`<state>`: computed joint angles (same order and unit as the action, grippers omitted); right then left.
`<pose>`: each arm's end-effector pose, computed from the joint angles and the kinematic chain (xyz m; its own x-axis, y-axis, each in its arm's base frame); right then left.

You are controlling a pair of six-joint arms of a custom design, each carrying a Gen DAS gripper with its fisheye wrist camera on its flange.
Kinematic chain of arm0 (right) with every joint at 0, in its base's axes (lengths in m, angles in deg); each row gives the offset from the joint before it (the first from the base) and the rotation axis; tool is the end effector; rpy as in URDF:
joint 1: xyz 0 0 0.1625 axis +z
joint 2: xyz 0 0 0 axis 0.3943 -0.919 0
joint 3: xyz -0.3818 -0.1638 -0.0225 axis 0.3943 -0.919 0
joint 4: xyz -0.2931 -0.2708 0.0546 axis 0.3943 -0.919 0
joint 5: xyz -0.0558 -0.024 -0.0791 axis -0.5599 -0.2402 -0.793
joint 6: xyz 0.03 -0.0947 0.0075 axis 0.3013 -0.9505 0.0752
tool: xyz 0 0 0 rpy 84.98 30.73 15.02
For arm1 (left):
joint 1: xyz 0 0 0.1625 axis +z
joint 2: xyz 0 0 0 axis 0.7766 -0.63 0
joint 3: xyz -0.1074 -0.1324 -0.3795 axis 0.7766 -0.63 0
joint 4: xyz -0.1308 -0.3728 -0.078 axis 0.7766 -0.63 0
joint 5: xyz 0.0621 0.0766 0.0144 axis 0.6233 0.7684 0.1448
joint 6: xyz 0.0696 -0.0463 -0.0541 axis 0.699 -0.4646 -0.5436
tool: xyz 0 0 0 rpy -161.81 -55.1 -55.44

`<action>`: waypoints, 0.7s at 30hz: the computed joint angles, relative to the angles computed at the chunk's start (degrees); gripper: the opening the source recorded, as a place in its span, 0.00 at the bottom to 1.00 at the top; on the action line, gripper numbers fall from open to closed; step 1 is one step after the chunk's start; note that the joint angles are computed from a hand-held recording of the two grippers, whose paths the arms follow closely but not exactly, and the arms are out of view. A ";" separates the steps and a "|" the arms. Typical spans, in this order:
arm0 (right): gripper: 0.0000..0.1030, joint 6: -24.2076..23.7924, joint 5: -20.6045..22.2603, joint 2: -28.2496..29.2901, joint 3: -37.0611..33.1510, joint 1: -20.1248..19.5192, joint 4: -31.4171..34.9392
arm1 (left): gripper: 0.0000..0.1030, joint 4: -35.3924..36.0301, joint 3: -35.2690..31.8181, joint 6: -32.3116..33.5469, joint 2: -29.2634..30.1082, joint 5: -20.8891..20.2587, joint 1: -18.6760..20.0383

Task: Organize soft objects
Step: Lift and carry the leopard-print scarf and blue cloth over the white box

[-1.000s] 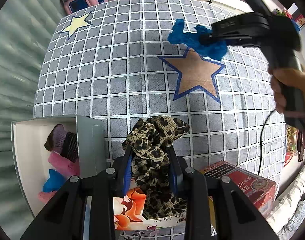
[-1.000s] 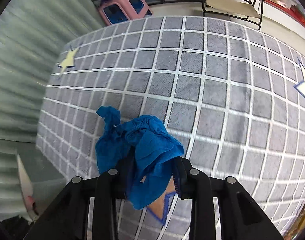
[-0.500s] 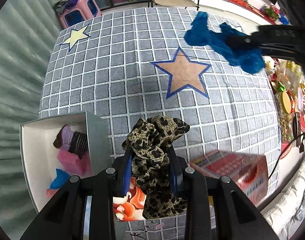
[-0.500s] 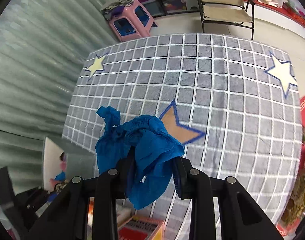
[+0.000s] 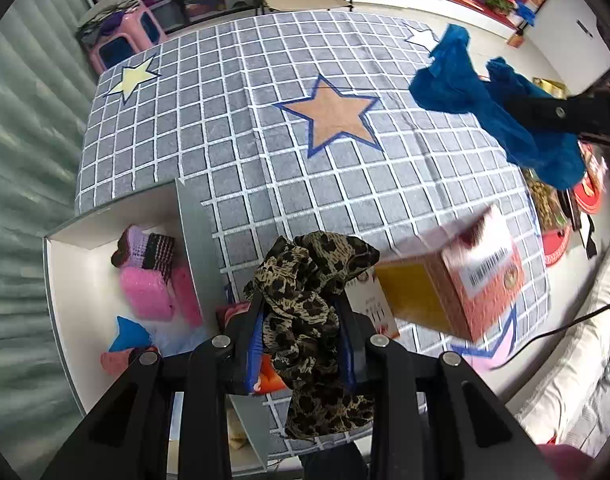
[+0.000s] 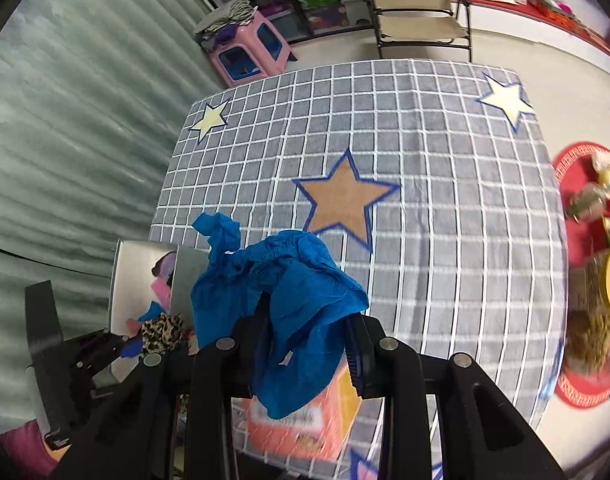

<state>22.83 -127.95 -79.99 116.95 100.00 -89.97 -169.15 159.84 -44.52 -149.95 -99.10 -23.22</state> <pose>0.3583 -0.3969 0.3006 -0.8967 0.0032 0.4426 -0.1246 0.9577 -0.2595 -0.3071 -0.3581 0.3079 -0.7031 0.3940 -0.5919 0.4071 0.9056 0.1193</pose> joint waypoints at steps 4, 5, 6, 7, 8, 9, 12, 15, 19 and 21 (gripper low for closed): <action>0.33 5.26 -1.13 -1.30 1.43 2.70 1.92 | 0.32 0.08 0.83 1.29 -1.67 -1.03 -0.55; 0.33 6.55 -1.37 -1.62 1.87 3.36 2.22 | 0.32 0.09 1.05 1.56 -2.03 -1.31 -0.71; 0.33 8.00 -1.58 -1.86 2.24 4.06 2.71 | 0.32 0.13 1.35 1.99 -2.54 -1.60 -0.93; 0.33 9.51 -1.83 -2.05 2.59 4.74 3.21 | 0.32 0.19 1.56 2.33 -2.88 -1.78 -1.11; 0.33 10.55 -1.99 -2.31 2.93 5.26 3.53 | 0.32 0.23 1.80 2.63 -3.26 -1.99 -1.34; 0.33 12.01 -2.16 -2.43 3.21 5.86 3.99 | 0.32 0.22 2.11 3.00 -3.71 -2.31 -1.58; 0.33 15.30 -2.69 -2.46 3.69 7.44 5.08 | 0.32 0.40 3.06 4.22 -4.93 -3.16 -2.34; 0.33 17.71 -3.06 -2.10 3.78 8.86 6.03 | 0.32 0.43 3.80 4.87 -6.00 -4.31 -2.89; 0.33 20.47 -3.25 -1.55 3.77 10.50 7.28 | 0.33 0.55 4.81 5.50 -7.55 -5.20 -3.83; 0.33 21.71 -3.03 -1.22 3.81 11.12 7.82 | 0.32 0.65 5.23 5.30 -8.47 -5.63 -3.95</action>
<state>44.54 -130.98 -81.21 120.76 111.12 -82.15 -168.50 165.07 -39.22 -158.42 -104.74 -27.17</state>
